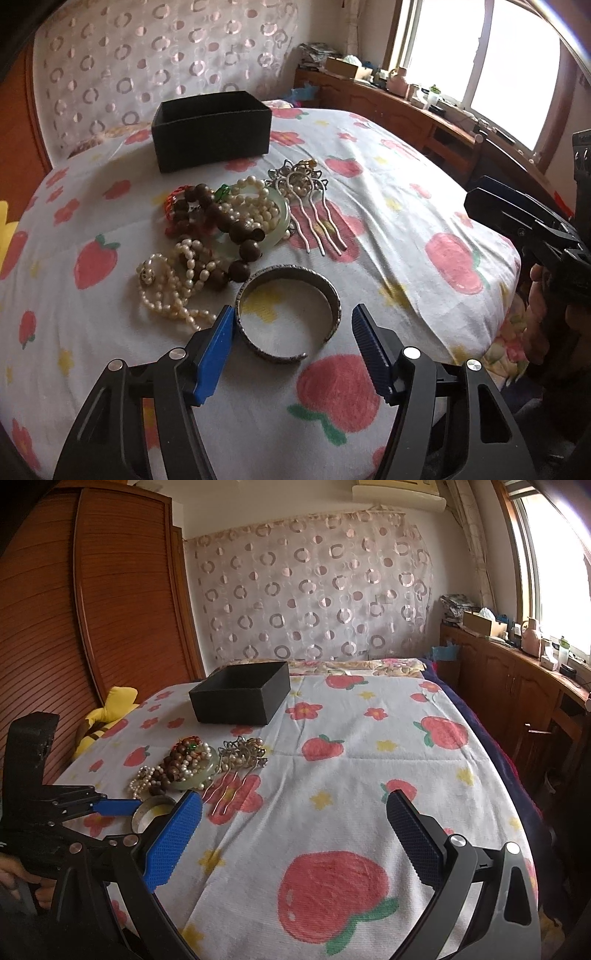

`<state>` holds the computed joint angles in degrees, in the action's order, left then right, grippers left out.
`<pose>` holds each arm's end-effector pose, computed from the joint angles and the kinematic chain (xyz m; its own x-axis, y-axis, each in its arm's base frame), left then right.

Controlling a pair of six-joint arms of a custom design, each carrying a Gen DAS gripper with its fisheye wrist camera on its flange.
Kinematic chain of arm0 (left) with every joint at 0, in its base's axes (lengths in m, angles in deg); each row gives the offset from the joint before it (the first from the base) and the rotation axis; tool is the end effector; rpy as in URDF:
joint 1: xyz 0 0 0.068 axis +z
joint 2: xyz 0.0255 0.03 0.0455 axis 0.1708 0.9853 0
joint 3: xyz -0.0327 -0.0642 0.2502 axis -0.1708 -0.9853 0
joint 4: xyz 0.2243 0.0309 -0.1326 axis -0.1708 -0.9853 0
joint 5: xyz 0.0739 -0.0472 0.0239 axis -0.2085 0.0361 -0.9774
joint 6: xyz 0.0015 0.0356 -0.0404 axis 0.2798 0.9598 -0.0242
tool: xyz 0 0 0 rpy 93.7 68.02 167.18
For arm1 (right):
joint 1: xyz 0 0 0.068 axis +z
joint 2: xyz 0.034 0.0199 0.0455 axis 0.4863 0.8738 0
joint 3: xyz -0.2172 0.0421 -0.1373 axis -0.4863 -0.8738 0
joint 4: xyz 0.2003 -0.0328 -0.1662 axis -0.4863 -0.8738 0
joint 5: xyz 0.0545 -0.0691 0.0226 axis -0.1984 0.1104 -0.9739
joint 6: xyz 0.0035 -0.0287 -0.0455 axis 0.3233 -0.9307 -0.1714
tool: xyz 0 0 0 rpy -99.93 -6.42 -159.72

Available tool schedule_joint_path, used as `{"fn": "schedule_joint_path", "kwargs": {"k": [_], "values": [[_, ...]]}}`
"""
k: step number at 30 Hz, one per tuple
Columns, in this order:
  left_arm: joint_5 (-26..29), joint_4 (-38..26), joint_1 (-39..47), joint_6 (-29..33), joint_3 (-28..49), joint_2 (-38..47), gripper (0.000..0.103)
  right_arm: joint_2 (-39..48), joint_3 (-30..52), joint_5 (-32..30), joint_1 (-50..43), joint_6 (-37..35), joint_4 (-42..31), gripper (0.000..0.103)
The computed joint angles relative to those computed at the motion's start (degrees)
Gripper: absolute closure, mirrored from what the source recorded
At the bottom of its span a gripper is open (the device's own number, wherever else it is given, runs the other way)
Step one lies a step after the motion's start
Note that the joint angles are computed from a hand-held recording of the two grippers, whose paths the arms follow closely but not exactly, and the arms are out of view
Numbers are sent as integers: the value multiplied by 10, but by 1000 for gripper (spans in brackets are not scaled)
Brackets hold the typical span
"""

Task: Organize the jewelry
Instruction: 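Reach the left tool to the silver bangle and close on it, then grasp the silver hair comb with the right tool while the left tool holds the bangle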

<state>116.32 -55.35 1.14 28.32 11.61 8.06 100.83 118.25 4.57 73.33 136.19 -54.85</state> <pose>0.2967 -0.0649 0.1519 -0.4755 0.5971 -0.6460 0.8334 0.5409 -0.1135 0.1751 0.1349 0.1680 -0.4896 0.2536 -0.8342 0.3051 0.9461 0.1085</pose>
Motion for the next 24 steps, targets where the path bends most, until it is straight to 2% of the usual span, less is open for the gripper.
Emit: {"fn": "schedule_joint_path", "kwargs": {"k": [5, 6, 7, 13, 16, 17, 19, 22, 24], "values": [[-23, 39, -18, -7, -9, 1, 41, 9, 4, -7, -7, -5, 0, 2], [-25, 46, -19, -5, -12, 0, 45, 10, 3, -10, -10, -9, 3, 2], [-25, 50, -19, -3, -15, -2, 46, 12, 5, -14, -14, -13, 4, 2], [21, 31, 16, 5, -10, -8, 46, 31, 16, -38, -38, -56, 28, 2], [46, 18, 40, 8, -2, -14, 46, 42, 19, -91, -73, -107, 77, 3], [52, 14, 46, 9, 1, -16, 46, 47, 22, -111, -85, -121, 87, 5], [66, 10, 60, 9, 7, -16, 46, 73, 41, -162, -117, -153, 101, 25], [73, 11, 70, 5, 13, -11, 46, 118, 75, -221, -163, -185, 106, 40], [75, 16, 75, 2, 14, -6, 46, 146, 94, -260, -189, -201, 109, 42]]}}
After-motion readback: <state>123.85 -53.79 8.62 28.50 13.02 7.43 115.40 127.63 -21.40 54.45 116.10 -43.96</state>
